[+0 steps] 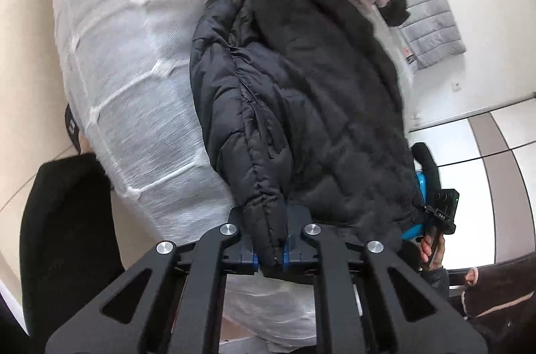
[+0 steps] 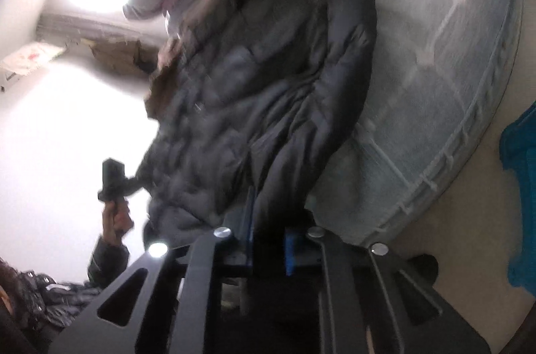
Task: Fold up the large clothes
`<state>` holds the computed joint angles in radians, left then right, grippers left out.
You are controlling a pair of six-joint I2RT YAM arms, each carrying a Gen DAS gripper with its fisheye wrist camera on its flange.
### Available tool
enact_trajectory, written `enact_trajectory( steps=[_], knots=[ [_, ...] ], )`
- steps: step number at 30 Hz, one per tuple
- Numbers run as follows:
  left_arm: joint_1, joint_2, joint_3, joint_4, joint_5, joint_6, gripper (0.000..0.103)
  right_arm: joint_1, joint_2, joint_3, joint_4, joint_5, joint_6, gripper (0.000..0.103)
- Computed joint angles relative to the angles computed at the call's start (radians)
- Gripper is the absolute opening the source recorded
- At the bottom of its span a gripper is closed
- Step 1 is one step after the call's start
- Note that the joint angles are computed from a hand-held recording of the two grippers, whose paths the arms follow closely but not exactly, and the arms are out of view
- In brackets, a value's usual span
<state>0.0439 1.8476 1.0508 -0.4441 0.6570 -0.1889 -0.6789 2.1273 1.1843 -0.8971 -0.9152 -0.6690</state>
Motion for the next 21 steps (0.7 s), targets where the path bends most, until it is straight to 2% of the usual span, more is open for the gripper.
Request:
enact_trajectory(
  steps=[7,12,15,17,19,21],
  knots=[
    [0.034,-0.144,-0.03,-0.088,0.06,0.05,0.007,-0.068,-0.165,-0.033,-0.195,-0.142,-0.121,0.011],
    [0.044,-0.263,-0.102,-0.145,0.092,0.073,0.007,-0.162,-0.252,-0.071,-0.422,-0.137,-0.347,0.011],
    [0.085,-0.36,-0.2,-0.207,0.109,0.151,0.007,-0.246,-0.315,-0.115,-0.53,-0.083,-0.476,0.011],
    [0.113,-0.384,-0.251,-0.23,0.112,0.204,0.007,-0.292,-0.33,-0.154,-0.541,-0.031,-0.519,0.011],
    [0.156,-0.345,-0.308,-0.217,0.127,0.25,0.007,-0.318,-0.312,-0.186,-0.503,0.03,-0.517,0.011],
    [0.186,-0.272,-0.33,-0.186,0.139,0.285,0.007,-0.322,-0.269,-0.199,-0.405,0.083,-0.442,0.011]
  ],
)
